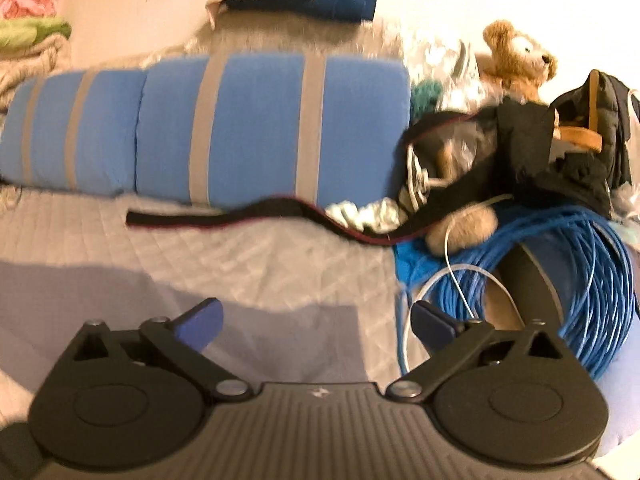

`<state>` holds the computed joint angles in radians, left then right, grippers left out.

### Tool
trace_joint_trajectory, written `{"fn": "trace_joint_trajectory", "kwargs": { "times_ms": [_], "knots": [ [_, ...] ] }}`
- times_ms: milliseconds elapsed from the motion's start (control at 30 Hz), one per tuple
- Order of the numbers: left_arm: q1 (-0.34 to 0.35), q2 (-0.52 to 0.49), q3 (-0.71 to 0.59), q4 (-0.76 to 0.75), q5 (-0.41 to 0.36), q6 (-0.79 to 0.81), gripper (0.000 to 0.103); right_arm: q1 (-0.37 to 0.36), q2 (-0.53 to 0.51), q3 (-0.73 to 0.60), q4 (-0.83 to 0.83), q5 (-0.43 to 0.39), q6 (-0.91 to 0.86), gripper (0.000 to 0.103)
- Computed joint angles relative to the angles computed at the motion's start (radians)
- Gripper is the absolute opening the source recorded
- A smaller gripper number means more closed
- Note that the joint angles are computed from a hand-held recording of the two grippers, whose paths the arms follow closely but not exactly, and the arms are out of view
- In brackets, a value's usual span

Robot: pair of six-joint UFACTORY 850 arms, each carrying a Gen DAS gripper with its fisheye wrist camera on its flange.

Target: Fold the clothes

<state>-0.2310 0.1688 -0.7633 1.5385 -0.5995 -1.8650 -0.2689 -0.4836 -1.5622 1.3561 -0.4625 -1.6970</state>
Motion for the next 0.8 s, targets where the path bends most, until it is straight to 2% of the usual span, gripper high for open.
{"fn": "trace_joint_trajectory", "kwargs": {
  "times_ms": [67,167,233,333,467,533,700,800],
  "knots": [
    [-0.033,-0.038,-0.049,-0.055,-0.054,0.061,0.079,0.026,0.020,0.013,0.050,0.055,0.021,0.103],
    [-0.075,-0.108,-0.133,-0.139,-0.142,0.113,0.079,0.041,0.031,0.016,0.096,0.012,0.087,0.103],
    [-0.089,-0.138,-0.169,-0.138,-0.147,0.082,0.079,0.050,0.035,0.018,0.099,-0.019,0.121,0.103],
    [-0.108,-0.185,-0.224,-0.137,-0.155,0.038,0.079,0.070,0.045,0.037,0.109,-0.024,0.109,0.103],
    [-0.130,-0.243,-0.285,-0.114,-0.132,-0.031,0.079,0.080,0.055,0.050,0.035,-0.079,0.154,0.103],
    [-0.141,-0.277,-0.316,-0.105,-0.112,-0.039,0.079,0.076,0.064,0.065,0.041,-0.112,0.116,0.103],
    [-0.167,-0.362,-0.399,-0.082,-0.061,-0.003,0.080,0.054,0.078,0.082,0.076,-0.146,0.080,0.103],
    [-0.173,-0.415,-0.451,-0.052,-0.007,0.006,0.080,0.046,0.072,0.080,0.120,-0.136,0.017,0.103]
  ]
}}
